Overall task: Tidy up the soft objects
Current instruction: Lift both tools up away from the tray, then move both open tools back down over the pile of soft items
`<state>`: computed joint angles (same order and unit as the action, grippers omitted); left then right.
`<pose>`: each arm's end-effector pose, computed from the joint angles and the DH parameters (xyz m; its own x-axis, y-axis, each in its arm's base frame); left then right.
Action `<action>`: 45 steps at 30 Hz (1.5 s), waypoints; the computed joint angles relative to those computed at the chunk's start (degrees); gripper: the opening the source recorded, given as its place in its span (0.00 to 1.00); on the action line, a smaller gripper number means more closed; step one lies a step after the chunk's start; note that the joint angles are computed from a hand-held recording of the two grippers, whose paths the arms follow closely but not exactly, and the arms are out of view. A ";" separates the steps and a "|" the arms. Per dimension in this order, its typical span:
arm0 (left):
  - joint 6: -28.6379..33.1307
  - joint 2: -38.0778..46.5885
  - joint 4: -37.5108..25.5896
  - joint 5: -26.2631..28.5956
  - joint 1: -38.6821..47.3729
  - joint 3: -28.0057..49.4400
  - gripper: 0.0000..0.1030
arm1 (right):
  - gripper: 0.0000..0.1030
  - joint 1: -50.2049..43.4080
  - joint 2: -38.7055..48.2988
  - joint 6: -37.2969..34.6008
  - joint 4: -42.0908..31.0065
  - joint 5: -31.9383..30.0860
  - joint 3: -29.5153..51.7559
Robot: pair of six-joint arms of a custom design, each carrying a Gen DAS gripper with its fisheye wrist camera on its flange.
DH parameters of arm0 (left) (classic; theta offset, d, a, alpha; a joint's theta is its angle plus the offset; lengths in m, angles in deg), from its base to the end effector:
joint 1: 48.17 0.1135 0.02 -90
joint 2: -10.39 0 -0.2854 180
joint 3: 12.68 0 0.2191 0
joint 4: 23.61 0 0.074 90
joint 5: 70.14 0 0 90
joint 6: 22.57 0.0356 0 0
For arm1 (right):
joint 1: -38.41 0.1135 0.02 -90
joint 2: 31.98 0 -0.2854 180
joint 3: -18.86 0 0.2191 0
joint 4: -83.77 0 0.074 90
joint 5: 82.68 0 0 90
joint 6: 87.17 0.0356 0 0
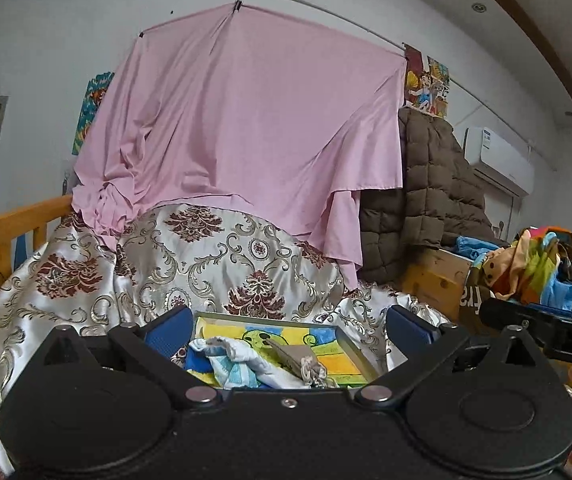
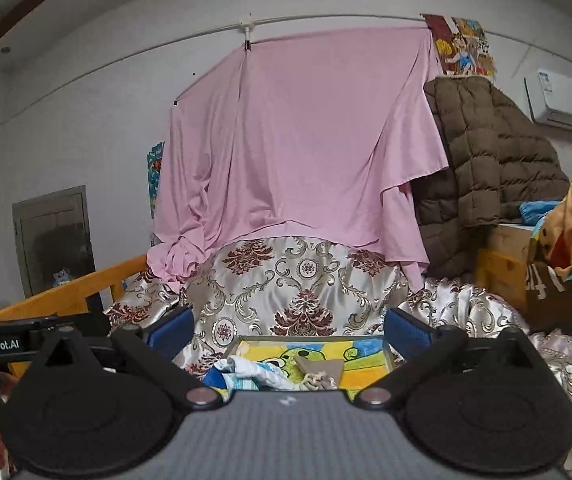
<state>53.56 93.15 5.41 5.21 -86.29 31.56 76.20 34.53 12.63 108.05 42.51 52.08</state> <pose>0.2120 -0.1549 0.2423 -0.2222 -0.1205 -0.9675 0.3582 0.9129 -0.1959 0.1637 0.1010 0.2388 -0.1306 0.0747 -0.9886 -0.0292 0.9964 0.0792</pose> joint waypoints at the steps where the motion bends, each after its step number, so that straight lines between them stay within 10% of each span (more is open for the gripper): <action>1: -0.03 -0.67 0.64 -0.68 -0.71 -1.33 0.99 | 1.00 1.58 -0.57 0.22 -0.14 1.72 -0.71; 20: -2.55 -3.10 8.88 -6.74 -6.30 -18.70 0.99 | 1.00 23.87 5.74 13.34 1.46 28.26 -10.03; 45: -3.46 4.27 4.29 -6.35 -7.48 -19.35 0.99 | 1.00 24.61 22.03 29.28 2.99 25.75 -13.16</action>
<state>50.10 97.42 9.70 -1.14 -93.77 12.21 100.81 56.55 41.92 111.04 68.26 38.92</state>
